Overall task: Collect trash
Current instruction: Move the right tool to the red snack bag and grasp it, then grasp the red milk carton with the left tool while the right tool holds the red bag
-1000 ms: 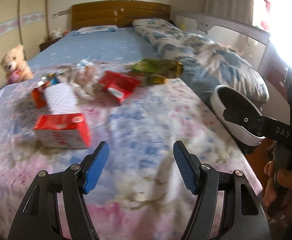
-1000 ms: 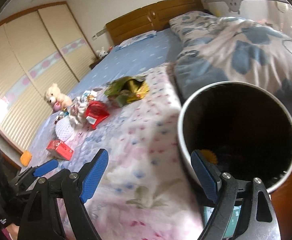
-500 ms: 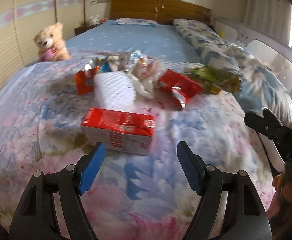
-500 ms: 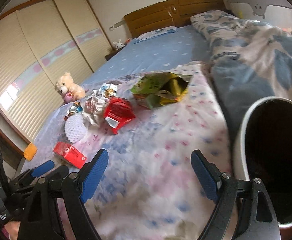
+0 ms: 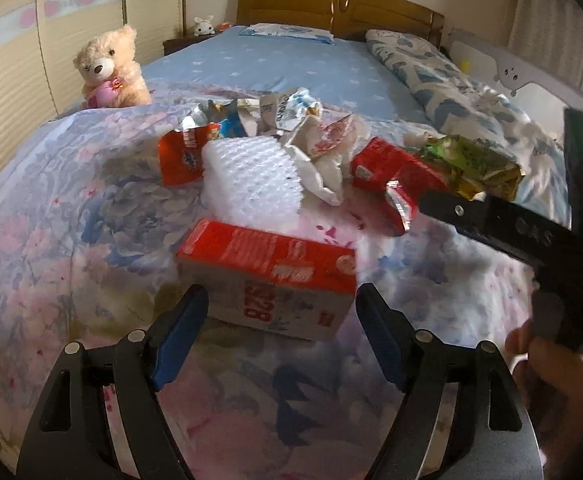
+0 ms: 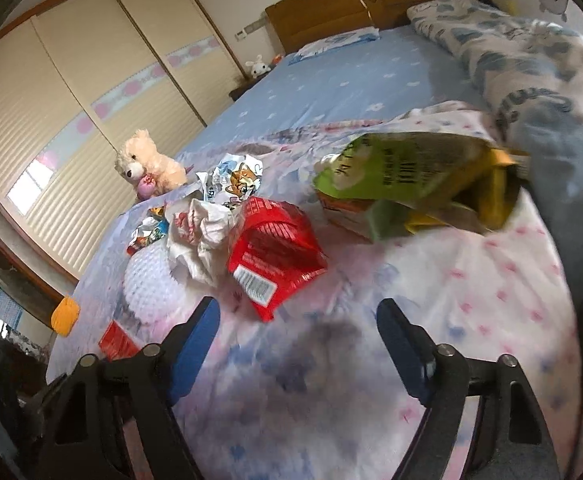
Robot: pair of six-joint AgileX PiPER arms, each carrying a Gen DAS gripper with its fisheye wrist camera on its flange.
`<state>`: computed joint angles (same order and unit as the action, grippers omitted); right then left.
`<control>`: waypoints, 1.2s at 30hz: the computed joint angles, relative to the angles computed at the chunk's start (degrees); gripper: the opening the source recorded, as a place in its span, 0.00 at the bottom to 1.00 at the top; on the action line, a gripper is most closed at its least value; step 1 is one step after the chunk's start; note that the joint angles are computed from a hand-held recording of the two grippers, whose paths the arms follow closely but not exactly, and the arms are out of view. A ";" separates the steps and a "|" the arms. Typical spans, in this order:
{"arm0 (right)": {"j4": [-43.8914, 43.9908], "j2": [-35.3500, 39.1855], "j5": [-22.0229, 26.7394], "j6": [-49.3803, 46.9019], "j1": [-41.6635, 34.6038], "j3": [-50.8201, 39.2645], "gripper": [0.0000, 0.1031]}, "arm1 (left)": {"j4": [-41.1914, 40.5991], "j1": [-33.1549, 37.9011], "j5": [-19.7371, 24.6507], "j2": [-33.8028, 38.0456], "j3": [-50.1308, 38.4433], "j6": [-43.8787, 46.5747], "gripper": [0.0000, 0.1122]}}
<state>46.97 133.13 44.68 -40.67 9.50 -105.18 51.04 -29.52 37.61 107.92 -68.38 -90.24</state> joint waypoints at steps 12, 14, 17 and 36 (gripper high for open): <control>-7.65 9.19 5.05 9.02 2.58 -15.67 0.04 | 1.65 3.63 -9.08 -4.01 7.25 -0.33 0.10; -5.91 7.74 4.07 6.83 2.19 -12.81 0.03 | 1.92 3.47 -9.93 -4.56 8.21 -0.46 0.02; -3.15 4.54 2.07 3.16 1.78 -7.08 0.02 | 4.74 2.48 -9.97 -5.63 9.99 -3.33 0.00; 10.37 -15.02 -3.28 -17.01 -4.09 23.96 0.02 | 7.25 -2.03 -0.69 -4.80 6.45 -8.58 0.63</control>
